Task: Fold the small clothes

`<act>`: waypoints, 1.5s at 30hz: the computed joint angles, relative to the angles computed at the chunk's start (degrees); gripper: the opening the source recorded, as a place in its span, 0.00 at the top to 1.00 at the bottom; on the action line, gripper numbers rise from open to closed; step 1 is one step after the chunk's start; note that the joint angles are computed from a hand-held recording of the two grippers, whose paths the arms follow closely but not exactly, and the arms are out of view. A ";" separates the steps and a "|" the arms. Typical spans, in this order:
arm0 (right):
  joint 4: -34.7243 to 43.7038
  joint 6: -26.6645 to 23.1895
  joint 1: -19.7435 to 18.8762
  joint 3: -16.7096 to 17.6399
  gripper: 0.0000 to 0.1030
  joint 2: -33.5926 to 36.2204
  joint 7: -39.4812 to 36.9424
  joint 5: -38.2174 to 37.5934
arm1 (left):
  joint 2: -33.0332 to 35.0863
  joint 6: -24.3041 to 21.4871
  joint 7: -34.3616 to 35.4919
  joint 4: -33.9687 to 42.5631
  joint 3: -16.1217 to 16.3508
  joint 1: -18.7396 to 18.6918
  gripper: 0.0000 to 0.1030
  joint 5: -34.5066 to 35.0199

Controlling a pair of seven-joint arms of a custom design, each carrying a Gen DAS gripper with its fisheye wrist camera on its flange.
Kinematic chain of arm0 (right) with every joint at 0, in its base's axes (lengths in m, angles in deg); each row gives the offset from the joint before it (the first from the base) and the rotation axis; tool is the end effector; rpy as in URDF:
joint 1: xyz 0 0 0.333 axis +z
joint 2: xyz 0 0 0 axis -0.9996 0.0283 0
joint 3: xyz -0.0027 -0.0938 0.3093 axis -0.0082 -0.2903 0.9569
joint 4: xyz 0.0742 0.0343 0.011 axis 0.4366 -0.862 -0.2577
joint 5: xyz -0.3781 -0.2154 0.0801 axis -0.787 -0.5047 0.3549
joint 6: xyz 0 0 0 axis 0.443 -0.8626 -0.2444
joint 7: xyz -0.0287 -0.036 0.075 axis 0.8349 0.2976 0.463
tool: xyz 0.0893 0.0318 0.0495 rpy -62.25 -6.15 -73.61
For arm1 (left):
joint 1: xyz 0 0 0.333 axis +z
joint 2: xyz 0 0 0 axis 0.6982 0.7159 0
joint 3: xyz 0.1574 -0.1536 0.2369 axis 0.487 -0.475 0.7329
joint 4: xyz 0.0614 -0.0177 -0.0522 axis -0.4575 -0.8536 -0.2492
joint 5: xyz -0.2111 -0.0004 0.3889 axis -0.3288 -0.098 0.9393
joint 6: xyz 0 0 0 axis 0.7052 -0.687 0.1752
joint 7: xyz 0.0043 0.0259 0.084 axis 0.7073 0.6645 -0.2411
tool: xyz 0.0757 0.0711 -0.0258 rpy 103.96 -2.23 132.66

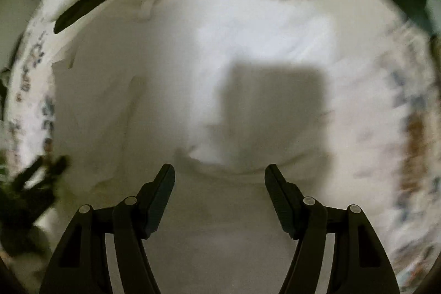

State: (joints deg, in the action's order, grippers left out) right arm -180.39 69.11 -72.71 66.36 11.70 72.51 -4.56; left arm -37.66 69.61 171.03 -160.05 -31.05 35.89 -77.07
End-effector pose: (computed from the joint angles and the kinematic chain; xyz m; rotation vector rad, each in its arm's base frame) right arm 0.5461 0.1902 0.4556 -1.5748 2.6425 -0.1179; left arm 0.6325 -0.2018 0.4992 -1.6510 2.4301 -0.3720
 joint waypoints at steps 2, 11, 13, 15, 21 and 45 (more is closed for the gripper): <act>-1.57 -1.05 -0.39 -0.38 0.25 -3.45 -0.72 -0.61 | -3.15 -0.65 -2.02 -2.06 -0.12 -0.20 0.16 0.39; -15.06 -1.93 -3.88 -10.07 0.25 -19.88 -19.86 15.18 | -22.37 -14.45 -19.19 -16.82 -6.34 -4.72 0.16 -0.42; -16.91 -5.16 -5.43 -12.15 0.27 -22.57 -24.92 17.01 | -25.43 -18.61 -22.42 -19.33 -7.99 -7.48 0.16 -5.03; -18.39 -7.70 -7.48 -14.14 0.43 -25.04 -30.62 17.31 | -26.81 -21.55 -25.17 -21.12 -9.35 -10.55 0.16 -10.26; -18.21 -10.10 -12.50 -17.61 0.57 -21.46 -42.55 19.77 | -25.32 -19.68 -31.73 -25.15 -13.07 -17.03 0.16 -16.50; 6.78 -4.51 -16.42 -6.99 0.96 7.63 -48.39 40.26 | -42.83 -12.29 -34.60 -36.02 -5.33 -11.99 0.99 -17.57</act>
State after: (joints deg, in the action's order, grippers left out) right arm -173.61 64.59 -89.13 59.37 19.33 24.11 35.70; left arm -80.49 57.32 136.43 -196.07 -36.39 23.90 -94.64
